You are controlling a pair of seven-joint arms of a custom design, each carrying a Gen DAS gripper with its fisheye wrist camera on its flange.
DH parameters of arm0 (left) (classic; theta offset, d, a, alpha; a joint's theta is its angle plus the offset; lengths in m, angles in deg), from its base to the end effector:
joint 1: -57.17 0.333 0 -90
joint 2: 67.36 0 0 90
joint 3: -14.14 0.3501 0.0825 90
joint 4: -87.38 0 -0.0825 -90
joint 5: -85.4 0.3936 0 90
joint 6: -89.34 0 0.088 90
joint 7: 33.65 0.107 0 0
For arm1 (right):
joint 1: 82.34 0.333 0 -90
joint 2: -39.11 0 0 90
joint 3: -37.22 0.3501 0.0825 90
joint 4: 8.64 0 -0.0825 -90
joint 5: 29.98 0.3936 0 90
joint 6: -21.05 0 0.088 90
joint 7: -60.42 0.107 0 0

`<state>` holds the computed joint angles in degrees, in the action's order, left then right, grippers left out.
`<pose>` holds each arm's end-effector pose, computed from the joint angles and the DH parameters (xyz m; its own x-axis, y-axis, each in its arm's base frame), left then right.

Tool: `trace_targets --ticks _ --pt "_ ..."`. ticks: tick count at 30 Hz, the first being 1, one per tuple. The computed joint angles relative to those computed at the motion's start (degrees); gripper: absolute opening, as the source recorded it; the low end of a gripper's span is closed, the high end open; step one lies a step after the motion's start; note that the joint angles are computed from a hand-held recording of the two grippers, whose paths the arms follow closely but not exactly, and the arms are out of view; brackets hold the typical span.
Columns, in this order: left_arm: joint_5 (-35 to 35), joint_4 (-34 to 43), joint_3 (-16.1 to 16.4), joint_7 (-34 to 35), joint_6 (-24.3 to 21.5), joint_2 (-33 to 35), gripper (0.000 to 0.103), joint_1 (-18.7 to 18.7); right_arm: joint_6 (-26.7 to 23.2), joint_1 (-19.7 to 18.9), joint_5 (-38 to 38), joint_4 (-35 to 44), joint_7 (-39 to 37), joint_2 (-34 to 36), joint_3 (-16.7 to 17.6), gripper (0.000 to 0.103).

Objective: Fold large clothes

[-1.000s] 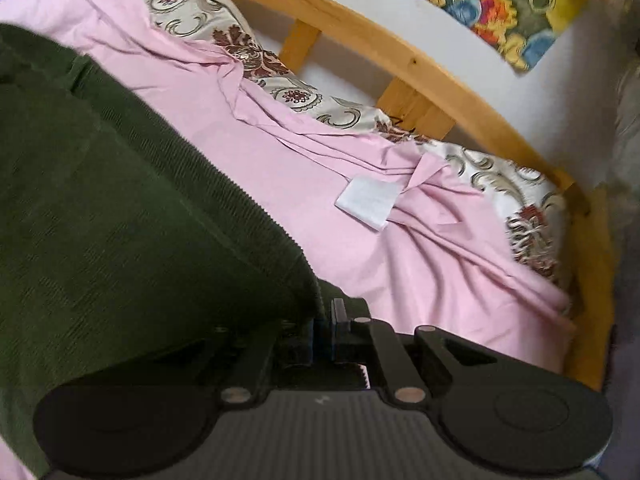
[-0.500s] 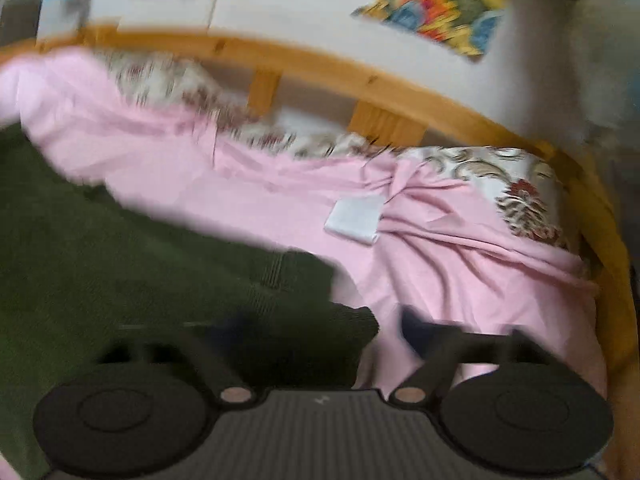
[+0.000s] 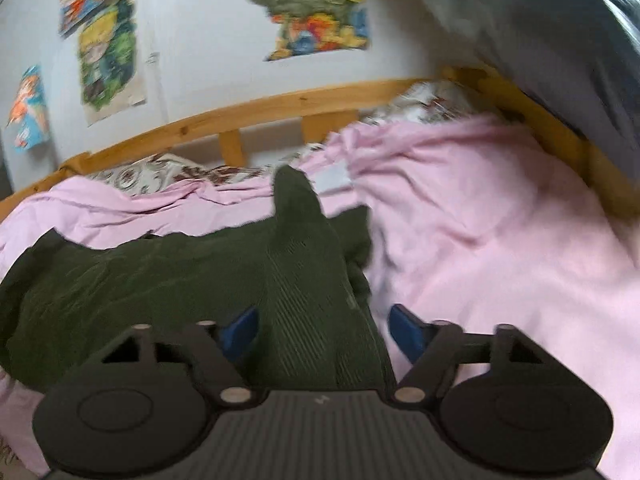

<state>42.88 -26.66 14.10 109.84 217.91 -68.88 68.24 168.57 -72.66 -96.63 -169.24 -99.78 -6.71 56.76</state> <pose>0.5783 0.0929 0.5391 -0.4088 -0.8715 0.2709 -0.7941 0.1933 -0.5762 0.2825 0.1793 0.4766 -0.4073 -0.8949 -0.1823 -0.3319 0.3310 -0.8833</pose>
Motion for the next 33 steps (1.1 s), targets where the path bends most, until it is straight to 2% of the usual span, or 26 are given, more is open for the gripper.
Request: trace_targets --ticks 1,2,3,4,5,6,8,10,12,16,17,18,20,21,22,24,25,27,28,31,32,33 --pt "-0.1 -0.6 0.0 -0.8 0.6 -0.4 0.002 0.0 1.6 0.1 0.0 -1.0 2.1 -1.0 -0.8 0.054" --pt "-0.2 -1.5 0.0 -1.4 1.7 -0.9 0.001 0.0 3.0 0.0 0.0 -1.7 3.0 -1.7 -1.5 0.044" --pt "-0.6 -2.2 0.2 -1.8 2.4 -1.4 0.001 0.0 4.2 -0.3 -0.1 -2.0 2.6 -2.0 -2.3 0.025" --pt "-0.5 -2.9 0.3 -2.8 2.9 -1.9 0.001 0.1 5.3 -0.7 -0.4 -2.0 1.8 -2.1 -2.7 0.013" --pt "0.1 -3.2 0.4 -4.2 3.2 -2.2 0.000 0.1 5.9 -1.3 -0.6 -2.0 2.0 -2.0 -2.3 0.006" --pt "0.3 -3.5 0.5 -5.5 3.2 -2.6 0.000 0.2 6.5 -1.9 -0.7 -2.0 2.8 -2.6 -1.7 0.003" --pt "-0.8 -3.5 1.3 -7.4 1.4 -3.4 0.000 0.6 8.4 -3.3 -1.6 -2.9 7.2 -6.2 -0.7 0.002" --pt "0.9 -3.0 1.8 -9.2 -0.8 -3.6 0.000 1.1 7.4 -2.0 1.8 -3.3 4.9 -9.2 -1.2 0.002" --pt "4.2 -2.6 1.5 -10.1 -0.8 -2.8 0.000 1.0 7.1 -1.4 4.7 -3.9 1.5 -9.5 -1.6 0.002" --pt "5.4 -3.0 0.8 -8.4 1.3 -1.8 0.000 0.6 10.6 -3.7 9.2 -5.6 0.7 -7.1 -1.7 0.003" --pt "4.9 -3.6 0.7 -6.6 2.0 -2.2 0.002 0.4 11.0 -4.7 9.3 -5.5 0.2 -7.1 -0.7 0.006" --pt "4.9 -3.9 0.6 -5.3 2.7 -2.4 0.005 0.2 9.2 -4.8 9.8 -4.7 -2.4 -6.7 0.3 0.013" --pt "5.5 -5.1 0.4 -4.8 5.2 -3.3 0.017 -0.1 5.3 -4.6 9.1 -2.5 -8.4 -5.3 2.7 0.024" --pt "4.9 -5.5 0.4 -4.1 6.1 -3.6 0.023 -0.3 4.3 -4.8 7.7 -1.6 -10.7 -4.5 3.6 0.035" --pt "4.2 -5.5 0.6 -3.7 6.3 -3.7 0.026 -0.5 4.7 -5.4 5.2 -0.7 -12.1 -3.5 4.1 0.041" --pt "1.6 -5.5 0.7 -1.7 7.2 -4.0 0.040 -1.0 6.2 -7.0 0.5 1.4 -12.0 -1.3 4.6 0.059" --pt "-0.2 -5.6 0.8 0.2 8.4 -4.2 0.045 -1.4 6.9 -7.5 -1.6 2.4 -12.1 0.0 4.3 0.061" --pt "-3.7 -6.2 0.3 4.3 12.7 -4.5 0.062 -2.5 7.8 -8.4 -6.0 5.1 -13.1 3.4 3.0 0.063" --pt "-5.4 -6.5 -0.2 6.4 15.5 -4.5 0.064 -3.3 7.1 -8.7 -7.7 6.5 -13.5 5.0 2.7 0.063" --pt "-8.8 -6.2 -1.3 10.4 21.7 -3.1 0.061 -5.5 7.0 -9.7 -12.0 10.2 -11.9 9.8 0.3 0.061" --pt "-7.5 -5.4 -1.8 9.0 23.0 -2.1 0.043 -5.8 7.6 -9.7 -12.7 11.1 -10.7 11.1 -1.0 0.058" --pt "-4.9 -4.7 -2.2 6.1 23.6 -1.1 0.015 -5.9 8.8 -9.7 -14.1 11.6 -9.2 12.2 -2.5 0.053"
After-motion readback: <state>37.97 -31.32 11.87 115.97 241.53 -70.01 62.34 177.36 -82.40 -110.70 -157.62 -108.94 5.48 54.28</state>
